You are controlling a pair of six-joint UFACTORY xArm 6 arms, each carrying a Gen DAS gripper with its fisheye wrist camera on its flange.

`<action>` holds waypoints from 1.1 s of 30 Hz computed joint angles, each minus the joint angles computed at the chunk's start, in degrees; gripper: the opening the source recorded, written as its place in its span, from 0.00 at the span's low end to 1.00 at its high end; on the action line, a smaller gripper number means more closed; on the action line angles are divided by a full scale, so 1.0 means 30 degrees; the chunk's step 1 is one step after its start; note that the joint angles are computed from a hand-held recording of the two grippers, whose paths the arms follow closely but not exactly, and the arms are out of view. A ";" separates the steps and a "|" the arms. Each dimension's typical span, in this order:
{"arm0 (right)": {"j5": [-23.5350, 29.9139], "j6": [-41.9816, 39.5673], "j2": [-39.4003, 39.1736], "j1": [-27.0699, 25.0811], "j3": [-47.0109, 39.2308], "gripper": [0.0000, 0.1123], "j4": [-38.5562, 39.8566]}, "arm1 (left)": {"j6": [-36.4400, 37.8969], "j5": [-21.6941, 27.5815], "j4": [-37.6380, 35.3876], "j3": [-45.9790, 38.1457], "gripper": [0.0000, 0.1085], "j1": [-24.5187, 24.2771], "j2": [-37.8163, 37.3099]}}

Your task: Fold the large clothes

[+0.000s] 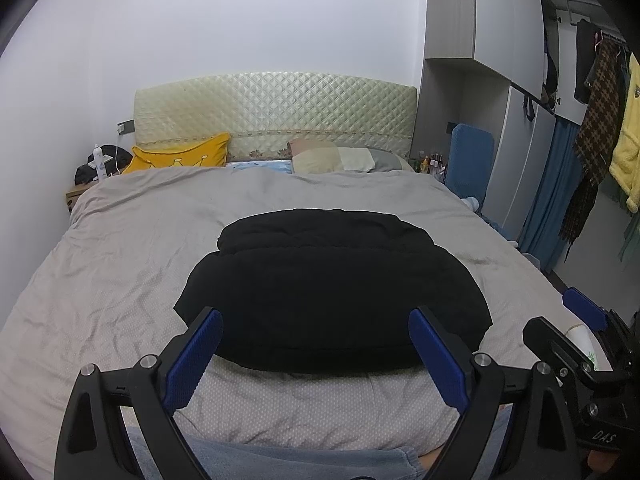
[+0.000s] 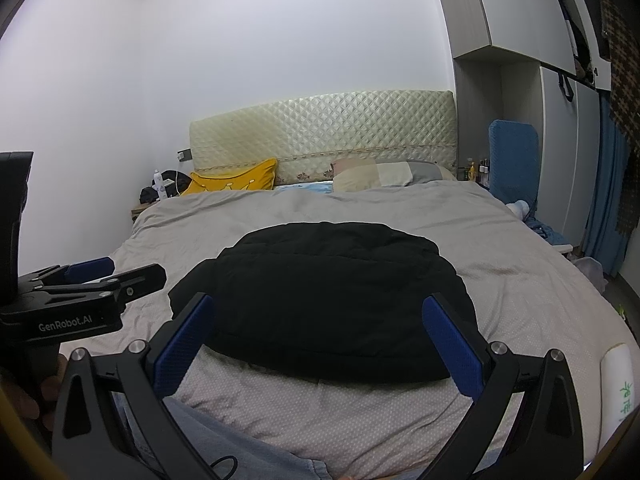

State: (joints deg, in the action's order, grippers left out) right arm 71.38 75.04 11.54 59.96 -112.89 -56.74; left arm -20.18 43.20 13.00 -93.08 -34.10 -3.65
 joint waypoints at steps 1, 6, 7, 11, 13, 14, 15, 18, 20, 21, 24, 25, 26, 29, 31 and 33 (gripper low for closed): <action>0.0008 0.0006 0.0001 0.0008 0.0001 0.92 -0.0013 | 0.0008 0.0027 0.0002 -0.0030 0.87 -0.0001 0.0011; 0.0050 -0.0019 0.0035 0.0025 -0.0052 0.92 -0.0056 | 0.0034 -0.0142 0.0058 0.0144 0.87 -0.0007 -0.0071; 0.0127 -0.0085 0.0103 0.0031 -0.0168 0.92 -0.0066 | -0.0007 -0.0101 0.0143 0.0143 0.87 -0.0017 -0.0066; 0.0140 -0.0106 0.0202 0.0065 -0.0299 0.92 -0.0044 | -0.0097 -0.0132 0.0172 0.0216 0.87 -0.0038 -0.0121; 0.0187 -0.0083 0.0221 0.0086 -0.0342 0.92 -0.0057 | -0.0062 -0.0107 0.0174 0.0185 0.87 -0.0028 -0.0110; 0.0134 -0.0072 0.0203 0.0070 -0.0309 0.92 -0.0043 | -0.0052 -0.0139 0.0139 0.0204 0.87 -0.0020 -0.0120; 0.0132 -0.0064 0.0199 0.0074 -0.0302 0.92 -0.0050 | -0.0076 -0.0177 0.0129 0.0235 0.87 -0.0019 -0.0126; 0.0143 -0.0095 0.0193 0.0074 -0.0297 0.92 -0.0049 | -0.0135 -0.0229 0.0165 0.0250 0.87 -0.0056 -0.0135; 0.0172 -0.0059 0.0213 0.0087 -0.0316 0.92 -0.0072 | -0.0188 -0.0283 0.0171 0.0288 0.87 -0.0086 -0.0180; 0.0147 -0.0058 0.0238 0.0077 -0.0338 0.92 -0.0061 | -0.0221 -0.0303 0.0183 0.0345 0.87 -0.0100 -0.0244; 0.0134 -0.0138 0.0246 0.0085 -0.0376 0.92 -0.0017 | -0.0313 -0.0384 0.0255 0.0450 0.87 -0.0143 -0.0317; 0.0181 -0.0175 0.0286 0.0101 -0.0463 0.92 -0.0012 | -0.0362 -0.0400 0.0295 0.0487 0.87 -0.0161 -0.0347; 0.0176 -0.0201 0.0296 0.0104 -0.0488 0.92 -0.0010 | -0.0404 -0.0394 0.0318 0.0494 0.87 -0.0172 -0.0343; 0.0233 -0.0190 0.0328 0.0120 -0.0588 0.92 -0.0056 | -0.0441 -0.0359 0.0321 0.0443 0.87 -0.0202 -0.0334; 0.0303 -0.0176 0.0450 0.0143 -0.0716 0.92 -0.0084 | -0.0467 -0.0392 0.0358 0.0461 0.87 -0.0231 -0.0350; 0.0313 -0.0152 0.0466 0.0156 -0.0730 0.92 -0.0093 | -0.0506 -0.0362 0.0379 0.0440 0.87 -0.0272 -0.0345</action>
